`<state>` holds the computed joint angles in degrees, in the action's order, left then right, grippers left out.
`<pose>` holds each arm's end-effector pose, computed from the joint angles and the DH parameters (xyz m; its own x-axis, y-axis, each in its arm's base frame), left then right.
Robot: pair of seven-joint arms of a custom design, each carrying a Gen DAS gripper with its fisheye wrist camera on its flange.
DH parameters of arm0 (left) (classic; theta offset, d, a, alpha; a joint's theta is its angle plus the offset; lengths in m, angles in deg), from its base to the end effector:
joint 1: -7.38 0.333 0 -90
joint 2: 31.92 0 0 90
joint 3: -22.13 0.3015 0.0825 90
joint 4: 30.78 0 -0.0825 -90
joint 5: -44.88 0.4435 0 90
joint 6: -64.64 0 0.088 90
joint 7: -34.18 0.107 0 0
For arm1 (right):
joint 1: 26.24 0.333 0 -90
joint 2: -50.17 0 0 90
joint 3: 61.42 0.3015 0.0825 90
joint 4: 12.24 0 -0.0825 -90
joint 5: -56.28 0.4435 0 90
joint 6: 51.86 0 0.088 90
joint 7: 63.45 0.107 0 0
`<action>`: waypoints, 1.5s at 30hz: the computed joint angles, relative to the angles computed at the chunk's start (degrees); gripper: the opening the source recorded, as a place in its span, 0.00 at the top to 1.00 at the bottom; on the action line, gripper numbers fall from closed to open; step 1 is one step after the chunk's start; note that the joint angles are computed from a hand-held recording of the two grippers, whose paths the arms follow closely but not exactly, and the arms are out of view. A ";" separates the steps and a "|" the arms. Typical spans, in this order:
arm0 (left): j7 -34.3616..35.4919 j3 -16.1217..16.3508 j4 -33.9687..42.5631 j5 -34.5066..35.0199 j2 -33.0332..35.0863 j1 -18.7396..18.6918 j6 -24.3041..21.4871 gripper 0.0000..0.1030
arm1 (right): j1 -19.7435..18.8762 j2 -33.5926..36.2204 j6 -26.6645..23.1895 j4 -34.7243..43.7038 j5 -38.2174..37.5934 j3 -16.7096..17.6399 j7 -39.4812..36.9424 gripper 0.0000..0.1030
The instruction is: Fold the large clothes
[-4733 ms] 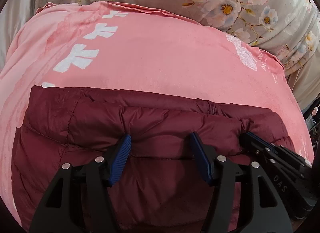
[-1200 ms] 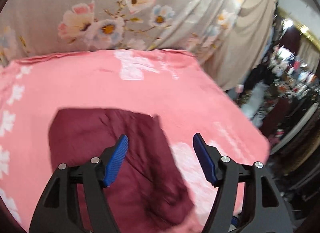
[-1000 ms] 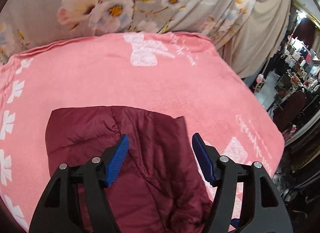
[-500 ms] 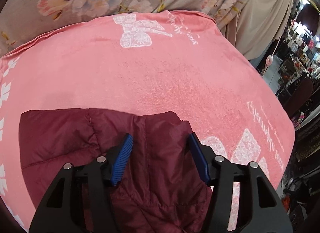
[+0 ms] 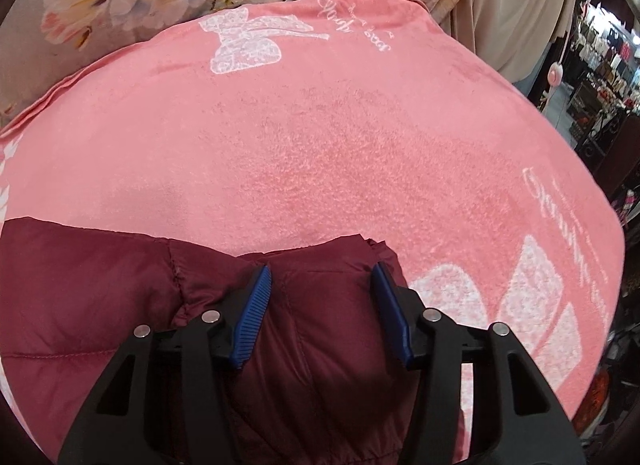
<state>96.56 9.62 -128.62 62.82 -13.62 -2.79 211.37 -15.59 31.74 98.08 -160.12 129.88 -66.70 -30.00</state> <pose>0.6835 -0.2749 0.4294 -0.1104 -0.9930 0.0414 -0.8408 0.0711 -0.5367 0.4872 0.0260 0.3438 0.1969 -0.8176 -0.5410 -0.8275 0.1573 -0.5389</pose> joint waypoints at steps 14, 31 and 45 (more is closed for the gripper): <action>-4.96 1.85 -0.99 6.97 1.78 -1.15 3.43 0.51 | -0.37 3.68 -0.50 2.37 -1.84 0.69 0.56 0.99; -9.86 2.97 -1.64 12.54 2.22 -1.95 5.64 0.51 | -0.17 3.83 1.77 2.15 -0.56 1.36 -1.61 1.00; -7.20 2.55 -26.37 -12.07 -27.35 4.79 9.14 0.17 | -2.97 1.99 -5.08 7.54 -7.31 -1.39 5.48 0.39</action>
